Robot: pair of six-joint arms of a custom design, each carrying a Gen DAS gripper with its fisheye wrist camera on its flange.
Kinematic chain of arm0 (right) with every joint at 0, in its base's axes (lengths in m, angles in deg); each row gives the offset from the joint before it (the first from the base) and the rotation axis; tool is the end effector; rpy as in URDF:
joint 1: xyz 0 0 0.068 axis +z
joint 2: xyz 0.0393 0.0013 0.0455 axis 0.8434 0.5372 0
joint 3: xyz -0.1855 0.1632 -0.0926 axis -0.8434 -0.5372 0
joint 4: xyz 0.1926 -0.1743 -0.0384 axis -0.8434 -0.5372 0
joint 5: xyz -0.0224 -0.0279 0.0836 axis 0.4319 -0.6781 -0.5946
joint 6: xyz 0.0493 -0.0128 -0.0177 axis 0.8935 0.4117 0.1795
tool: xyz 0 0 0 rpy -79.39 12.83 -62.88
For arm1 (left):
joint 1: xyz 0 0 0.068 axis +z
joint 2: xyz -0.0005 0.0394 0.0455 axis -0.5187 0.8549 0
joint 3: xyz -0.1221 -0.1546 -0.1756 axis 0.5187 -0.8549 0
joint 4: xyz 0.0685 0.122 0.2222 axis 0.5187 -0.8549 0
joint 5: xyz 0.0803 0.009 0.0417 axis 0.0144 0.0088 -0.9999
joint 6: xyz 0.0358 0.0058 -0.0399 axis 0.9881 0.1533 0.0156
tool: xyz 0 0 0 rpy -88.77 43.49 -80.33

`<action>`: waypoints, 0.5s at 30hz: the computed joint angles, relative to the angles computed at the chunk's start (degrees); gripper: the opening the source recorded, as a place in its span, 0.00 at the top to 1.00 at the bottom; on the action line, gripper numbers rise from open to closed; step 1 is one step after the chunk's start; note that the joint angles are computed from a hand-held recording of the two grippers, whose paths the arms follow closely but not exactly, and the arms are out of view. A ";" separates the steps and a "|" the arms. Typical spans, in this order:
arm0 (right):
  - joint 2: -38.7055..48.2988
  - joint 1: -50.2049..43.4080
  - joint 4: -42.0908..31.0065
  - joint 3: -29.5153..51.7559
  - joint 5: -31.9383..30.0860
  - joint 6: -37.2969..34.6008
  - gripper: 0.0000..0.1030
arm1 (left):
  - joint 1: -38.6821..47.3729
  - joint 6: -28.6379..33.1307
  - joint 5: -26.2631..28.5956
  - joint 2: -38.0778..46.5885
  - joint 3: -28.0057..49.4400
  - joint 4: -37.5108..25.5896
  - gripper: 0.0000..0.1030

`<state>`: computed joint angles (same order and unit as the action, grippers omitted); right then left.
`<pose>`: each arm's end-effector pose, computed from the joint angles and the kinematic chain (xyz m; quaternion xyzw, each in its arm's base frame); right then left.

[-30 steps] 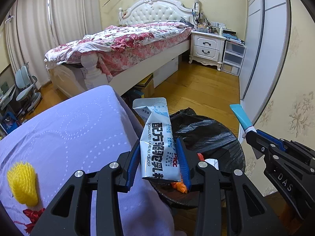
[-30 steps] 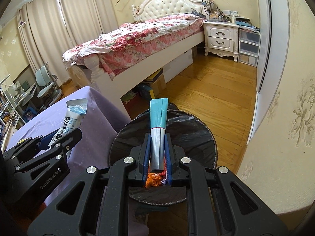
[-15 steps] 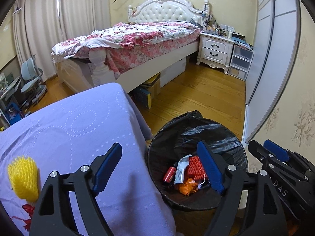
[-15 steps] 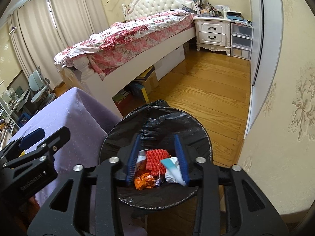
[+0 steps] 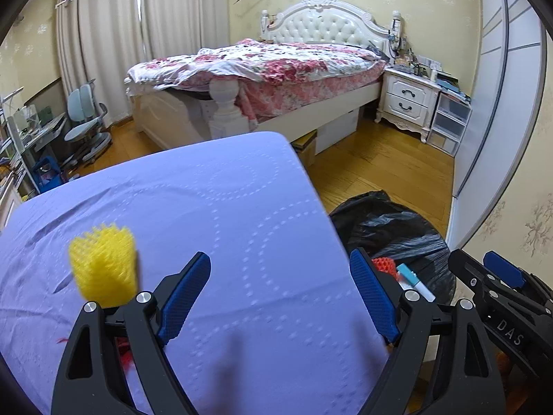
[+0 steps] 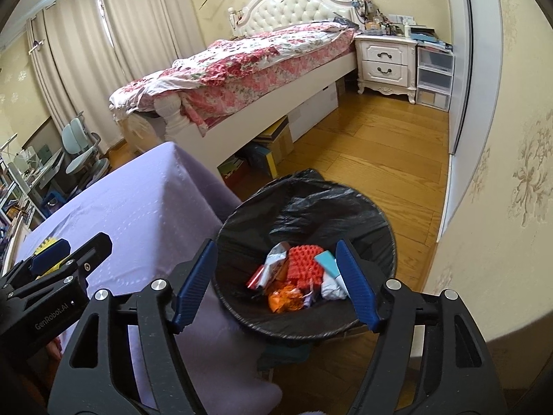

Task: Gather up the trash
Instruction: 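Grasp the red ribbon with the left tool while the right tool returns to the table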

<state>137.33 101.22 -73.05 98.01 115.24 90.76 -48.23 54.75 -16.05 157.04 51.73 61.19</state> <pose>0.2710 0.2287 0.0666 0.2667 0.8749 0.0285 0.4033 0.3655 -0.1159 0.0962 0.2188 0.8899 -0.0823 0.3916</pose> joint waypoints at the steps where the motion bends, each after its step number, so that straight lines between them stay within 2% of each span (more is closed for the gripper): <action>1: 0.05 0.37 -0.62 0.55 0.03 0.22 0.32 | 0.73 0.27 0.25 -0.37 -0.63 0.26 0.20; 8: 3.22 4.83 -5.39 7.18 0.32 1.53 0.32 | 5.39 1.97 0.28 -3.12 -6.62 3.58 0.20; 15: 7.96 7.54 -8.01 15.26 -0.46 -0.70 0.31 | 10.68 2.80 0.13 -1.75 -7.15 4.23 0.20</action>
